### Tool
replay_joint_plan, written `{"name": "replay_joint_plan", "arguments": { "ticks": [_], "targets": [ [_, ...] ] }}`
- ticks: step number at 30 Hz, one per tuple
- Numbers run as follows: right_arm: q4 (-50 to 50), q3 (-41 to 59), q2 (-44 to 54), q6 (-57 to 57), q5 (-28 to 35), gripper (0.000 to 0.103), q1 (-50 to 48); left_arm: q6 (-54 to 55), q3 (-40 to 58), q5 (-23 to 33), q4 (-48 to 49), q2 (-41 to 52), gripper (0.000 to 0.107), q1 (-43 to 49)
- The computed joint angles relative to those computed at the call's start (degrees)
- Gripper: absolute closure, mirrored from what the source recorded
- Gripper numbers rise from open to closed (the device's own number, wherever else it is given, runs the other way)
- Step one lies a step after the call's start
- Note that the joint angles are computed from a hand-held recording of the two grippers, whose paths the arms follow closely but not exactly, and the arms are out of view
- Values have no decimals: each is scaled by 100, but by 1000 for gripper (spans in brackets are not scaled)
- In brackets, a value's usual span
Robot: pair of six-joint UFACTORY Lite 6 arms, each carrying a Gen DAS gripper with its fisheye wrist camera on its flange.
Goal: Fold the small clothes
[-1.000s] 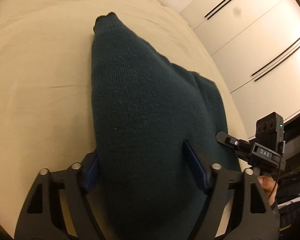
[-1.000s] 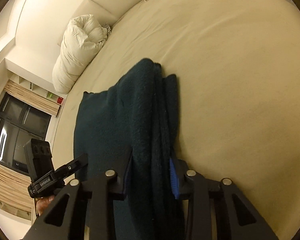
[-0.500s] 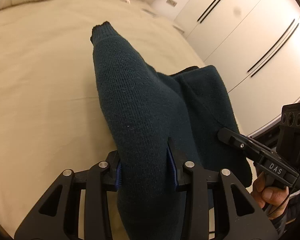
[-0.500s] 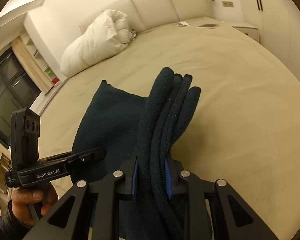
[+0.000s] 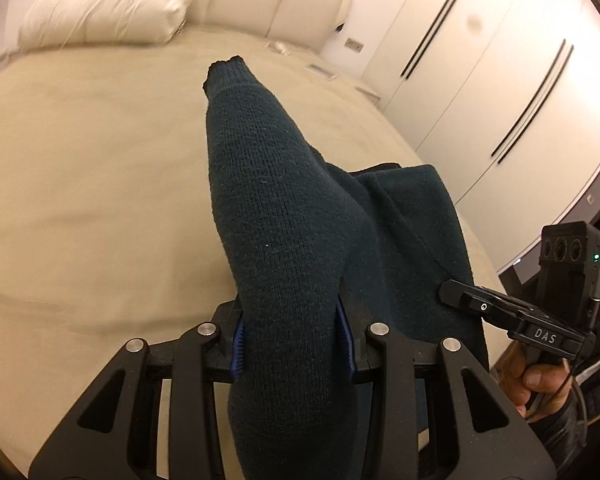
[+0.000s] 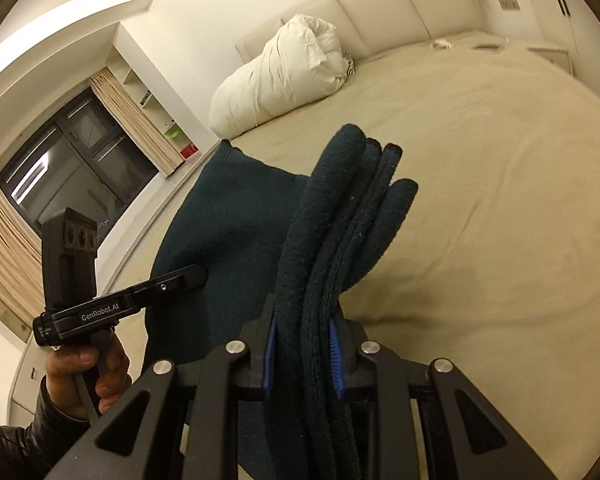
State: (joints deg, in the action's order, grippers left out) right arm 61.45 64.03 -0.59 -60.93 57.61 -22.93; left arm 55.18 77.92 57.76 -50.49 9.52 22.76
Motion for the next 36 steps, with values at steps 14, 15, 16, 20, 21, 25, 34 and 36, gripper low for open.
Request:
{"name": "replay_joint_plan", "arguments": {
  "ticks": [14,15,16,20,21,25,34,36],
  "targets": [
    [343,-964,1103,-705,-680,47,-646,780,-742,-740,-219,959,51,472],
    [199,-999,857,-586,-756,47,-689,789,-726,-762,-234,723,51,612],
    [82,-989,646,-424,-745,46,-753,617,-497,-916,-299,727,51,538],
    [580,-403,727,-259,52,46,-865,337,-281,-966,-536,294,50,104],
    [763,-287,768,-233,240,46,-762,324,-262,-1074,-517,221,49,-116],
    [1204,337,1484,-86,278,48,232,144,-250,-1806,-255,556,47,-889],
    [1313,1428,3456,228,-208,101,507,-341,-424,-3492,311,1377,41,-1995],
    [1419,1361,3566,49,-141,103,345,-340,-599,-3787,363,1305,39,-2146]
  ]
}}
